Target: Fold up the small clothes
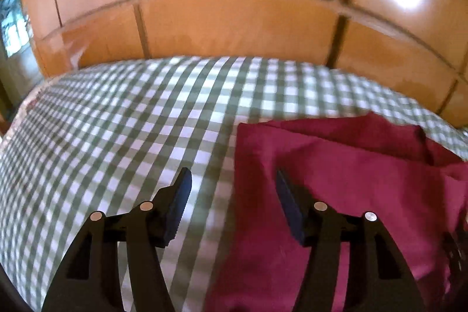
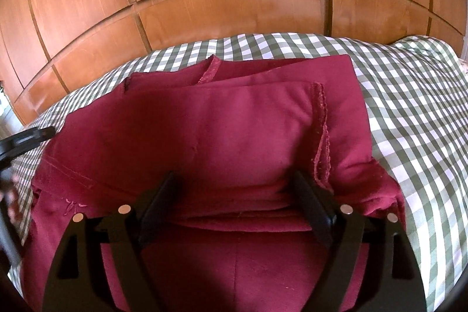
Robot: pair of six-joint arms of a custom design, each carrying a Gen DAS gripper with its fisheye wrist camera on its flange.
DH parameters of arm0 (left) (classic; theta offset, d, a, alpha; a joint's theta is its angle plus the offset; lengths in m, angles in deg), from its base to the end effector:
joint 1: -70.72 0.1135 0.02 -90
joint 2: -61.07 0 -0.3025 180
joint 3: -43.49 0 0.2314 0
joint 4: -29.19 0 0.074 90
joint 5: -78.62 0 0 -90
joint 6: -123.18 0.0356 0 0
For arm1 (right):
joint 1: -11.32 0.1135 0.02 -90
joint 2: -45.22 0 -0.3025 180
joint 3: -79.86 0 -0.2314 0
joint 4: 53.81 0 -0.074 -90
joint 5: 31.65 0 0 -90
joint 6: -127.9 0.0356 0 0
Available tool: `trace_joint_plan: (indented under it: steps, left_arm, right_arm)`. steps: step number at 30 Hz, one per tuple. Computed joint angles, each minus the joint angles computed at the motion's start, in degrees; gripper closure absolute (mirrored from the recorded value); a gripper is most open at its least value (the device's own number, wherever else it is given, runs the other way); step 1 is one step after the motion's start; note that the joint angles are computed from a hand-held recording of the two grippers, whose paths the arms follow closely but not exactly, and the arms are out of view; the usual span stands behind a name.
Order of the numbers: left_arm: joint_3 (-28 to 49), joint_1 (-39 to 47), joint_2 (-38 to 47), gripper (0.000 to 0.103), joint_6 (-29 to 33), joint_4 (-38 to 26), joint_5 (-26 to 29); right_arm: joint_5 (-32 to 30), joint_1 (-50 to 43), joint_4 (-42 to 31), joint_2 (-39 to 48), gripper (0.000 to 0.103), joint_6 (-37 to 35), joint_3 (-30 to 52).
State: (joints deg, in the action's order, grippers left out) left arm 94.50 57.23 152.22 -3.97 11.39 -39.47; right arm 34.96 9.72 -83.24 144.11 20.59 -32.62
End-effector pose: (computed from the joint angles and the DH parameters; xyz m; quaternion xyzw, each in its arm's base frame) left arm 0.2557 -0.0441 0.1774 -0.2567 0.8988 0.0963 0.3419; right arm 0.3166 0.0053 0.1988 -0.1801 0.9317 0.1529 0.2757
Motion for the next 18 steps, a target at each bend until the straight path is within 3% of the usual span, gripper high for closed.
trace_joint_plan:
  steps: [2,4,9,18]
  left_arm:
    - [-1.73,-3.65,-2.59,0.041,-2.1,-0.12,-1.16]
    - [-3.9,-7.86,-2.96,0.03,-4.54,1.13,-2.78]
    - [-1.9,-9.63,5.77,0.03,-3.92,1.36,-0.83]
    - [-3.52,-15.34,-8.0,0.03,-8.22,-6.45,-6.9]
  right_arm:
    - [0.02,0.02,0.04,0.01,0.02,0.01,0.0]
    - [0.13,0.07,0.1,-0.01,0.02,-0.02,-0.03]
    - [0.47,0.2,0.24,-0.07,0.02,-0.13,-0.15]
    - [0.62,0.25,0.28,-0.07,0.02,-0.16,-0.12]
